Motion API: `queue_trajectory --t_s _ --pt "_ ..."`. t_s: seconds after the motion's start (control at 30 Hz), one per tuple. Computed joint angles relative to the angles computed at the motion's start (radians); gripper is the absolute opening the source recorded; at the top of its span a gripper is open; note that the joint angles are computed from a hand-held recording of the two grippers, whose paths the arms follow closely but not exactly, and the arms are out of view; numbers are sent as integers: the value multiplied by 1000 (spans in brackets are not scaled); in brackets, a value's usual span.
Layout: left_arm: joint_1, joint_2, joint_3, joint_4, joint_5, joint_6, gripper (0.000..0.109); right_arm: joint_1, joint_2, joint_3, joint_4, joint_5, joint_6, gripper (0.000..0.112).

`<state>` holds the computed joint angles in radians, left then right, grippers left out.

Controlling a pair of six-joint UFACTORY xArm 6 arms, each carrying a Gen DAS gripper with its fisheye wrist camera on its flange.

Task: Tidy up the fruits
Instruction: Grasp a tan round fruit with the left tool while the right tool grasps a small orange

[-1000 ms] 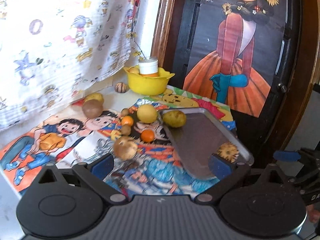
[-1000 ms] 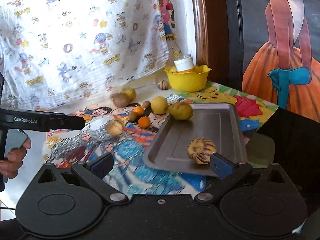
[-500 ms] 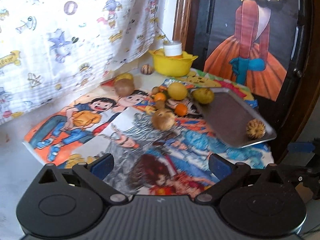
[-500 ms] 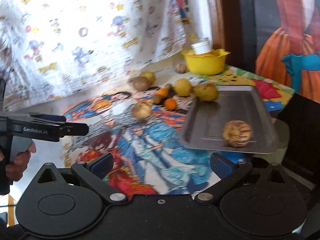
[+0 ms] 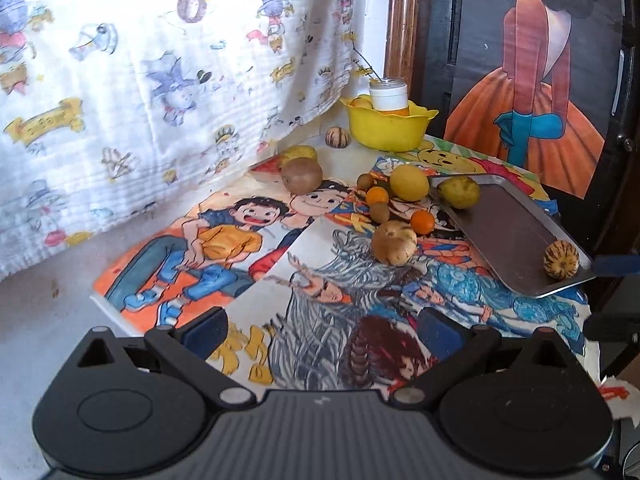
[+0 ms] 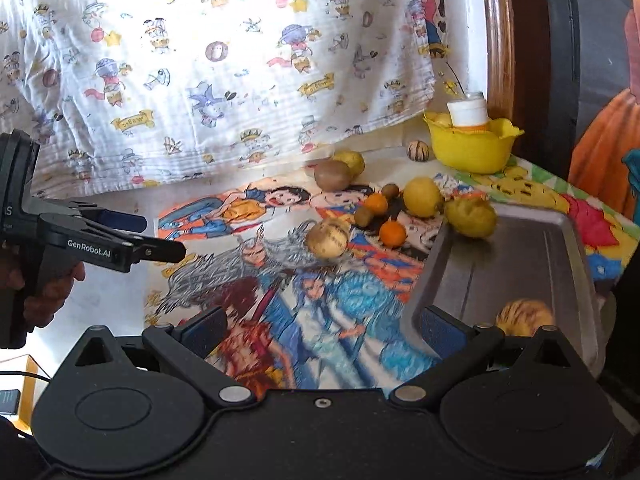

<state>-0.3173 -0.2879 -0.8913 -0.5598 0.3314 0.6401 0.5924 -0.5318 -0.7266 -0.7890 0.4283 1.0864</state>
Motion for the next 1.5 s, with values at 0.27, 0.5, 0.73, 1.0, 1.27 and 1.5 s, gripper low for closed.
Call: queue_trajectory --t_s 0.27,0.5,0.73,1.0,1.27,1.5 --pt "-49 97 -94 -61 -41 112 103 -140 65 -45 215 -110 -419 102" --pt "-94 211 -192 -100 -54 201 103 -241 153 -78 279 -173 -632 102" --pt "-116 319 -293 -77 -24 239 103 -284 271 -151 429 -172 -914 102" --pt "-135 418 -379 -41 -13 286 103 -299 434 -315 699 -102 -1292 98" --pt "-132 487 -450 -10 36 270 98 -296 564 -436 852 -60 -1498 83" --pt "-124 537 -510 -6 88 261 83 -299 648 -509 919 -46 -1589 73"
